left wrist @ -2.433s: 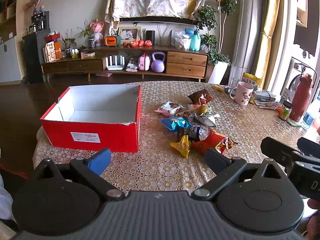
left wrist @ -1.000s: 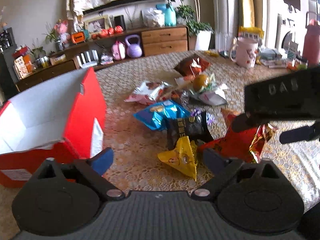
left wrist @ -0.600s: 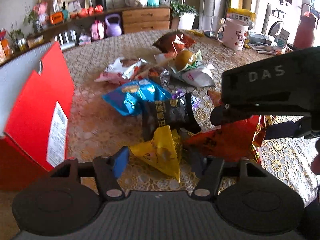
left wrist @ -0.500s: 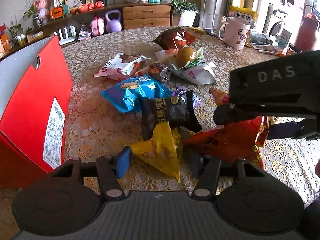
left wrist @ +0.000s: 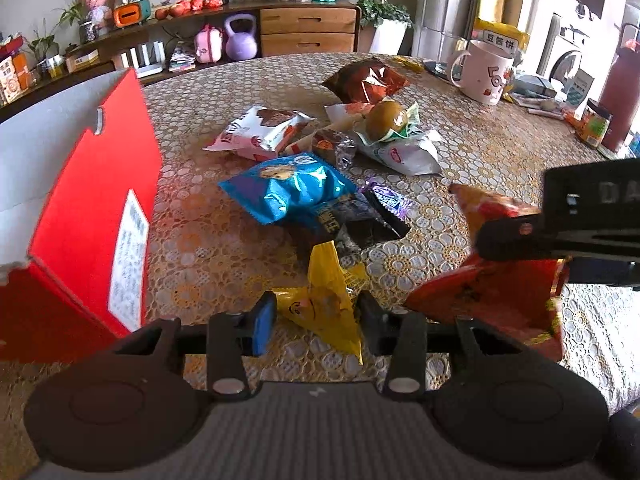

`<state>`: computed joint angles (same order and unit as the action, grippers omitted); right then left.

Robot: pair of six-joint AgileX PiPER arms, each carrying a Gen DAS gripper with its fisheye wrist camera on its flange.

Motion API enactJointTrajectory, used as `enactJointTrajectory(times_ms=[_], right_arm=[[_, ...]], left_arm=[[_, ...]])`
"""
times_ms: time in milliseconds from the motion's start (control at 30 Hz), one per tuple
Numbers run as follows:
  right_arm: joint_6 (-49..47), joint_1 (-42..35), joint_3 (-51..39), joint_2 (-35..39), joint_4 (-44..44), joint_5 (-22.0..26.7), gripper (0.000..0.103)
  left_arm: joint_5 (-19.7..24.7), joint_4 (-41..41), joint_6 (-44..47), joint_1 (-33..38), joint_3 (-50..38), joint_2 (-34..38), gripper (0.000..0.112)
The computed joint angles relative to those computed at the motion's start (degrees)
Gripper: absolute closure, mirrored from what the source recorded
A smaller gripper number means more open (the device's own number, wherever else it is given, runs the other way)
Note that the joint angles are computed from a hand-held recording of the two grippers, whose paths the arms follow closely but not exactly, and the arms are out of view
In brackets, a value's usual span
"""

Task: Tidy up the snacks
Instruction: 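Carry both snacks over the red box and open the left tool to drop the yellow pack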

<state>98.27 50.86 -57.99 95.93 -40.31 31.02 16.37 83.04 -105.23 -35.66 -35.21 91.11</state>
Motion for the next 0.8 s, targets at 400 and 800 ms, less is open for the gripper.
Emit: enactJointTrajectory(times_ms=[400, 800], right_arm=[[-4.19, 6.66, 1.25, -9.03, -0.49, 7.78, 0.034], [-10.73, 13.75, -5.41, -11.68, -0.02, 15.92, 0.034]], left_arm=[[5.7, -27.91, 23.8, -2.93, 3.04, -15.74, 0.069], [21.02, -43.45, 40.71, -6.65, -0.34, -30.75, 0.069]])
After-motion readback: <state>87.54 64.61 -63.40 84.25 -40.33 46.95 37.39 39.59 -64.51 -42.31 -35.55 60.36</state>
